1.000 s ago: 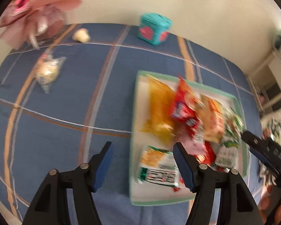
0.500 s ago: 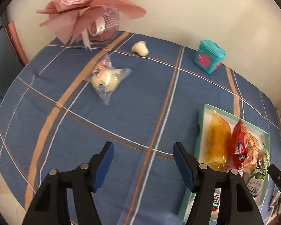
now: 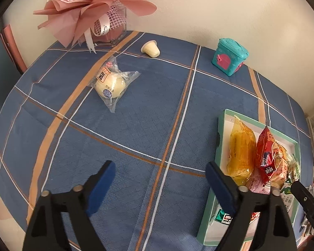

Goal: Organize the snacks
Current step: 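Withdraw both tools from the tray toward the bread roll and jelly cup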

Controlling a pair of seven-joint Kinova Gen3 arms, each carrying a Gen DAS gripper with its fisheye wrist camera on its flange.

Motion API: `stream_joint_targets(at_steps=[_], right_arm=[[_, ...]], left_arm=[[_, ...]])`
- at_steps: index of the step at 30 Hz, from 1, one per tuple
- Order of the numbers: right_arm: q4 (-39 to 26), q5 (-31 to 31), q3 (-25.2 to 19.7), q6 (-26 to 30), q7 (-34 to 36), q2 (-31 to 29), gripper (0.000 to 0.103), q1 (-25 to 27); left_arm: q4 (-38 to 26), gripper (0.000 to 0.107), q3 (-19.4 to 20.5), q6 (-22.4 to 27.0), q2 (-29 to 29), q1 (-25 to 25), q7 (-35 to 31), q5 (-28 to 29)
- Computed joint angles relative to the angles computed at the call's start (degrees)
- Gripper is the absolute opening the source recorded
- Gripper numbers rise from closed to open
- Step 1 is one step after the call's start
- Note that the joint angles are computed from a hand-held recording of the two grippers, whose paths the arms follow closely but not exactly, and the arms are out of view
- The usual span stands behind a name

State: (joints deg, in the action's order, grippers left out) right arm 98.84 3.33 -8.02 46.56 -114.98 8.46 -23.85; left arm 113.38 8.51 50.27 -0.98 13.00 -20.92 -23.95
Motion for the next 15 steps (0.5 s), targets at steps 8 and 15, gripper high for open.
stream_joint_targets(at_steps=[8, 15], right_arm=[[0.7, 1.4, -0.2, -1.1, -0.5, 0.2, 0.100, -1.0], [2.6, 2.7, -0.4, -4.6, -1.0, -0.8, 0.102, -1.5]], left_arm=[[0.1, 0.103, 0.9, 2.0, 0.6, 1.6, 4.8, -5.8], [0.4, 0.103, 1.5, 2.7, 1.0, 2.7, 7.7, -10.6]])
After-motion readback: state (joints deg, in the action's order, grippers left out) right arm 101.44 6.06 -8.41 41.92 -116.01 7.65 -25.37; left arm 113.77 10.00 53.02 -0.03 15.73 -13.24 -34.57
